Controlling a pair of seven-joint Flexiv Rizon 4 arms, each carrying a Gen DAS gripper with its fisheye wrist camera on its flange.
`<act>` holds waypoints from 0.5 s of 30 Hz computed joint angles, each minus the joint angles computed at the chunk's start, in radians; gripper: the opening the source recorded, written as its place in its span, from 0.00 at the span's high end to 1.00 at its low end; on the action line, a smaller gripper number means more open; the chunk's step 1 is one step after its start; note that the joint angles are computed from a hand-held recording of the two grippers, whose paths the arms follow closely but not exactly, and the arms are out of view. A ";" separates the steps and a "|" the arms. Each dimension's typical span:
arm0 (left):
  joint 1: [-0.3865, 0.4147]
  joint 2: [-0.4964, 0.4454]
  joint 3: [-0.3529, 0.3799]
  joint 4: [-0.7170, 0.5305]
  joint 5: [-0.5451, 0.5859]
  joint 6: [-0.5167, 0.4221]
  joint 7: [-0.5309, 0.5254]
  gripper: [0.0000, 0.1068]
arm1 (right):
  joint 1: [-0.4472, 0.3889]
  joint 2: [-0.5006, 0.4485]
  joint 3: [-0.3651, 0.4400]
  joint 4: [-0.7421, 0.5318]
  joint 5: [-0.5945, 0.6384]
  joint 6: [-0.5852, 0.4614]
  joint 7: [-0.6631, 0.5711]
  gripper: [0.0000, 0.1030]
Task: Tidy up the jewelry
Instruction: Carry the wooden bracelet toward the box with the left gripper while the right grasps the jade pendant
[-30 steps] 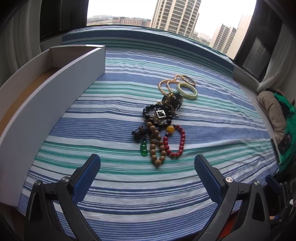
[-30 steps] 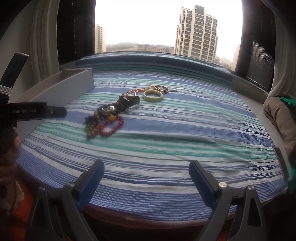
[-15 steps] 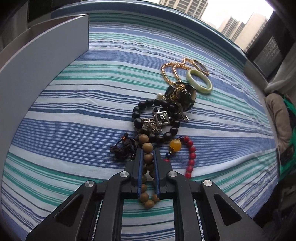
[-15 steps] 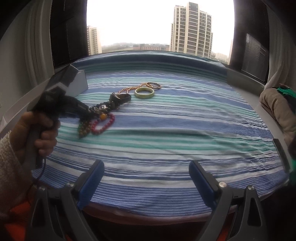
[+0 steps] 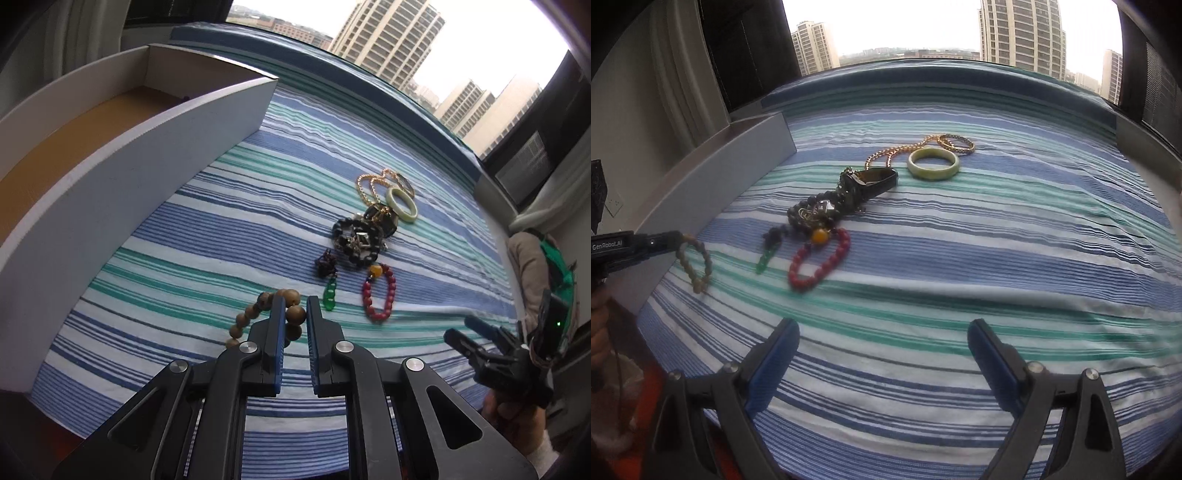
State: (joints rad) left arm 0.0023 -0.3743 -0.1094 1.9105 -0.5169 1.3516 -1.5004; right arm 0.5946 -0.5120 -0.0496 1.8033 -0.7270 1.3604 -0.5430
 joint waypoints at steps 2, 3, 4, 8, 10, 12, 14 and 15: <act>0.010 0.018 -0.004 0.032 -0.016 0.027 0.005 0.91 | -0.051 -0.066 0.091 -0.112 0.094 -0.059 -0.102 0.27; 0.015 0.024 -0.008 0.044 -0.024 0.039 0.010 0.91 | -0.074 -0.100 0.140 -0.170 0.142 -0.074 -0.166 0.33; 0.020 0.030 -0.010 0.055 -0.031 0.049 0.014 0.91 | -0.100 -0.141 0.204 -0.238 0.199 -0.094 -0.243 0.41; 0.036 0.049 -0.026 0.083 -0.063 0.077 0.033 0.91 | -0.147 -0.316 0.413 -0.520 0.366 -0.215 -0.471 0.56; 0.034 0.055 -0.022 0.088 -0.065 0.086 0.035 0.91 | -0.100 -0.387 0.400 -0.652 0.376 -0.313 -0.493 0.56; 0.030 0.067 -0.014 0.098 -0.060 0.095 0.035 0.91 | -0.032 -0.455 0.341 -0.785 0.358 -0.430 -0.483 0.56; 0.023 0.077 0.001 0.102 -0.045 0.098 0.026 0.91 | 0.018 -0.508 0.280 -0.878 0.350 -0.496 -0.459 0.57; 0.024 0.084 0.006 0.106 -0.043 0.096 0.025 0.91 | 0.041 -0.517 0.241 -0.889 0.337 -0.485 -0.448 0.63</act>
State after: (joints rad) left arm 0.0261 -0.2901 -0.1032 2.0167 -0.5595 1.4473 -1.4756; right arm 0.6351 -1.0291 0.1911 0.9143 -0.3899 0.8754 -0.9909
